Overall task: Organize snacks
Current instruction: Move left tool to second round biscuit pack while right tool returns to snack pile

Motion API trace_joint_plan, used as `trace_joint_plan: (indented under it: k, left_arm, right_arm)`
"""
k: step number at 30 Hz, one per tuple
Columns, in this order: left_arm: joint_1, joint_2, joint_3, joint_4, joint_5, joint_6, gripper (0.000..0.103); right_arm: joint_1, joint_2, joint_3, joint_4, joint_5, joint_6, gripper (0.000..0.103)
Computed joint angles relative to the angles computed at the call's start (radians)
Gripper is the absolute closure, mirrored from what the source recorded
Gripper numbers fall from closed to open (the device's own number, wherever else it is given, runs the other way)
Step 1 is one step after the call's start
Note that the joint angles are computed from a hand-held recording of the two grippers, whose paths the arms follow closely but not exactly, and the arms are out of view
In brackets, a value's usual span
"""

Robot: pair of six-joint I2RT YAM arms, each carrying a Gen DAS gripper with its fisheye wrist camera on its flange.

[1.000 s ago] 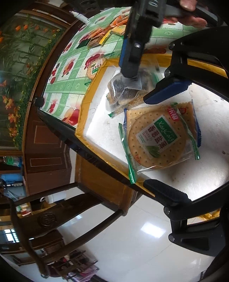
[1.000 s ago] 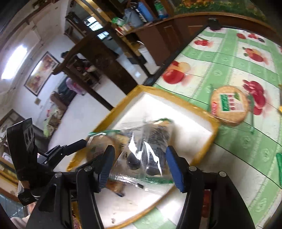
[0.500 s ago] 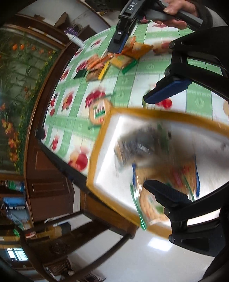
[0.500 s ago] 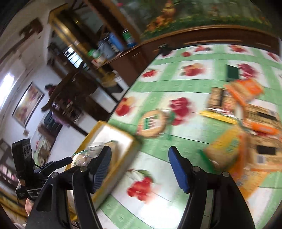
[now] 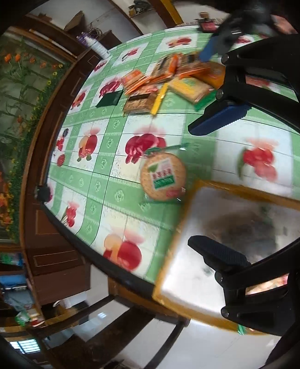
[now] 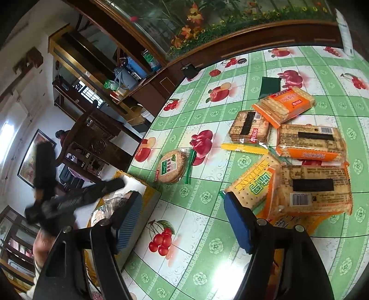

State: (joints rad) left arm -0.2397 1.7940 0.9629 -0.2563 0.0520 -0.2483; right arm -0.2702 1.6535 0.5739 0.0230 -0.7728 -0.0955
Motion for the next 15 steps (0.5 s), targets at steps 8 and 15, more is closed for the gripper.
trace_joint_plan:
  k: [8, 15]
  left_arm:
    - [-0.030, 0.308, 0.301, -0.105, -0.028, -0.002, 0.013]
    - [-0.054, 0.430, 0.417, -0.133, -0.062, -0.010, 0.012]
  right_arm:
    - [-0.101, 0.001, 0.027, -0.097, -0.042, -0.085, 0.024]
    - [-0.188, 0.046, 0.069, -0.141, -0.065, -0.124, 0.024]
